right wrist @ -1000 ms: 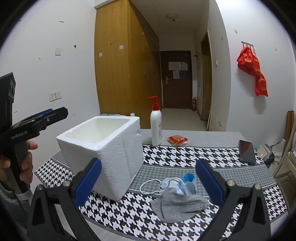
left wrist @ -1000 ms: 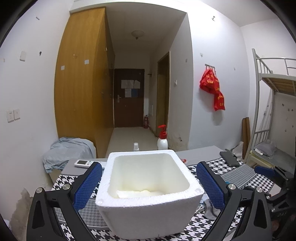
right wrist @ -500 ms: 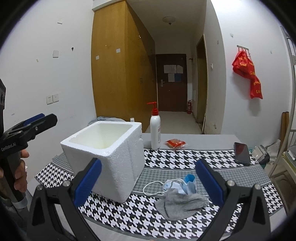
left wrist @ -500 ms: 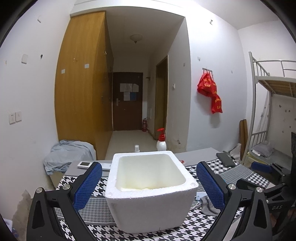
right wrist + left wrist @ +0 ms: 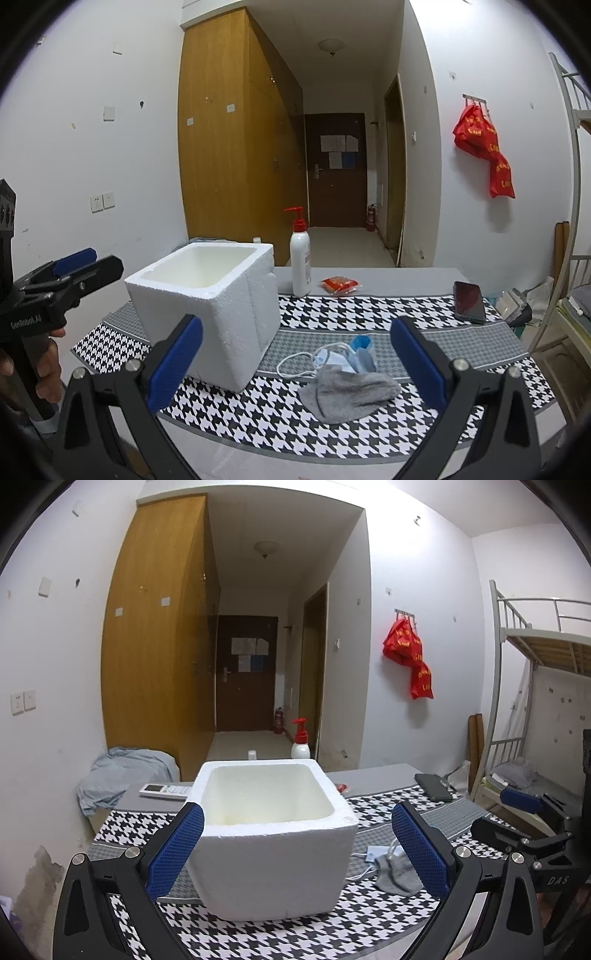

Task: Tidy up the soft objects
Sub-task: 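Withdraw both tools from the box toward the grey cloth and blue mask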

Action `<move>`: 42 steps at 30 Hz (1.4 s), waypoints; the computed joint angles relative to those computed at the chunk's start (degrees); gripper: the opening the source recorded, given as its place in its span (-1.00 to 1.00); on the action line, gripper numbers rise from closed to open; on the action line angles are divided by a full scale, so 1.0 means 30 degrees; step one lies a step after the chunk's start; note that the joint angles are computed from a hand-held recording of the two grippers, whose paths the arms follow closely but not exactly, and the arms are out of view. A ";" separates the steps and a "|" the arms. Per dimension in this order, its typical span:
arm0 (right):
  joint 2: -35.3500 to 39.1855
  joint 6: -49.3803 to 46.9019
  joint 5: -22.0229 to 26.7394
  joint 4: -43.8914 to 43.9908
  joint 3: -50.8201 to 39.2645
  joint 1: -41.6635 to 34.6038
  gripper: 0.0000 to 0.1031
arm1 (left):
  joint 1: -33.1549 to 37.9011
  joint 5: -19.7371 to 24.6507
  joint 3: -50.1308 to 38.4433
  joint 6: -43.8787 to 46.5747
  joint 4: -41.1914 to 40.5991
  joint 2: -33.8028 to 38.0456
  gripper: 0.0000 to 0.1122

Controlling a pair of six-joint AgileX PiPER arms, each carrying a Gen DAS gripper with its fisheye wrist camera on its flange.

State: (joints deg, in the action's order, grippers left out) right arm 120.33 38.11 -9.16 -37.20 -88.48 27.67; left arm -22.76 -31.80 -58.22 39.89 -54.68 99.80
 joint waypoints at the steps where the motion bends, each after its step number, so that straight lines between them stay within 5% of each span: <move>1: -0.0065 -0.0214 -0.0032 0.0183 0.0123 -0.0048 0.99 | -0.0082 0.0029 0.0035 -0.0161 0.0199 0.0006 0.81; 24: -0.1112 -0.7551 -0.3056 0.7252 0.4277 -0.0610 0.99 | -0.1216 -0.1749 0.1408 -0.6145 0.5304 0.2362 0.81; 42: -0.1414 -0.8422 -0.3930 0.8585 0.5949 -0.1973 0.99 | -0.1682 0.1809 -0.2282 -0.6375 0.6290 0.4842 0.81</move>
State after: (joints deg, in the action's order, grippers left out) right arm 116.08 12.84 -20.95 -11.44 -70.64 21.75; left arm -27.81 -26.38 -65.07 20.76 -35.81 114.33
